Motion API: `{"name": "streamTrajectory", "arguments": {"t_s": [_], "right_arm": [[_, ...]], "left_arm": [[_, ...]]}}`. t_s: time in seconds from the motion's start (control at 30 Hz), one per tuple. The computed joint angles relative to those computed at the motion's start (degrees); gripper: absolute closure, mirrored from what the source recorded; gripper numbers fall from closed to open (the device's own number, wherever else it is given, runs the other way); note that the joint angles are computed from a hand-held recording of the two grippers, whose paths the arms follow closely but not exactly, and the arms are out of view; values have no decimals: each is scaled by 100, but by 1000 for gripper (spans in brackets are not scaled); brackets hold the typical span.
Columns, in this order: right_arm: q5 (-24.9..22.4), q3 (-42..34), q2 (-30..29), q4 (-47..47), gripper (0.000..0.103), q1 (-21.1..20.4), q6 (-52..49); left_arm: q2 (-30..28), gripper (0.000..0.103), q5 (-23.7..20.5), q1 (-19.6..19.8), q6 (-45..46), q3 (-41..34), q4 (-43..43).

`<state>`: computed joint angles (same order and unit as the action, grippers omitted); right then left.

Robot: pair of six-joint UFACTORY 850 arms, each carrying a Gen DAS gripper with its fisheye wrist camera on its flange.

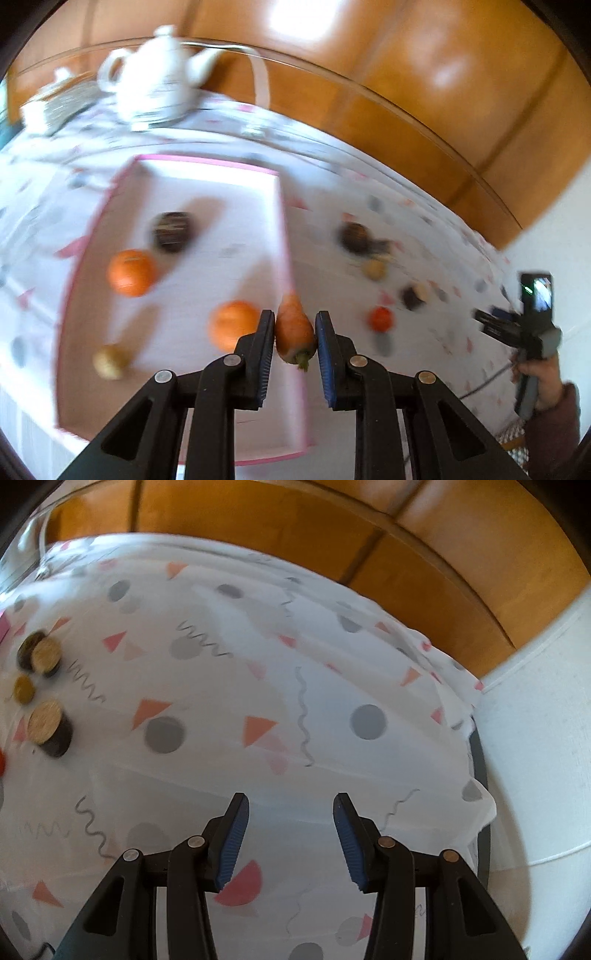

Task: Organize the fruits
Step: 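Carry the carrot with the left tool into the pink tray and release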

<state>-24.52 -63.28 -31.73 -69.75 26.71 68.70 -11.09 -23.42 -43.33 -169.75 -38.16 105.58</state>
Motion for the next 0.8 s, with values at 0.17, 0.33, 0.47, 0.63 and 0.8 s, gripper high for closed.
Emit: {"name": "streamTrajectory", "arguments": {"t_s": [0.17,0.33,0.47,0.63,0.8], "right_arm": [[-24,61,174,-198,55,-214,945],[614,297,524,-120,55,-678,2050],[1132,500,730,-189,55,-1069,2958],[1416,752,927,-1152,55,-1387,4745],[1794,777,892,-728,55,-1588,4609]], "left_arm": [[496,82,-544,-23,123,614,-849],[712,82,-627,60,-203,981,-863],[722,82,-860,-13,-136,1069,-1168],[691,82,-1058,-118,81,1087,-1564],[594,82,-1108,-175,161,1079,-1716]]}}
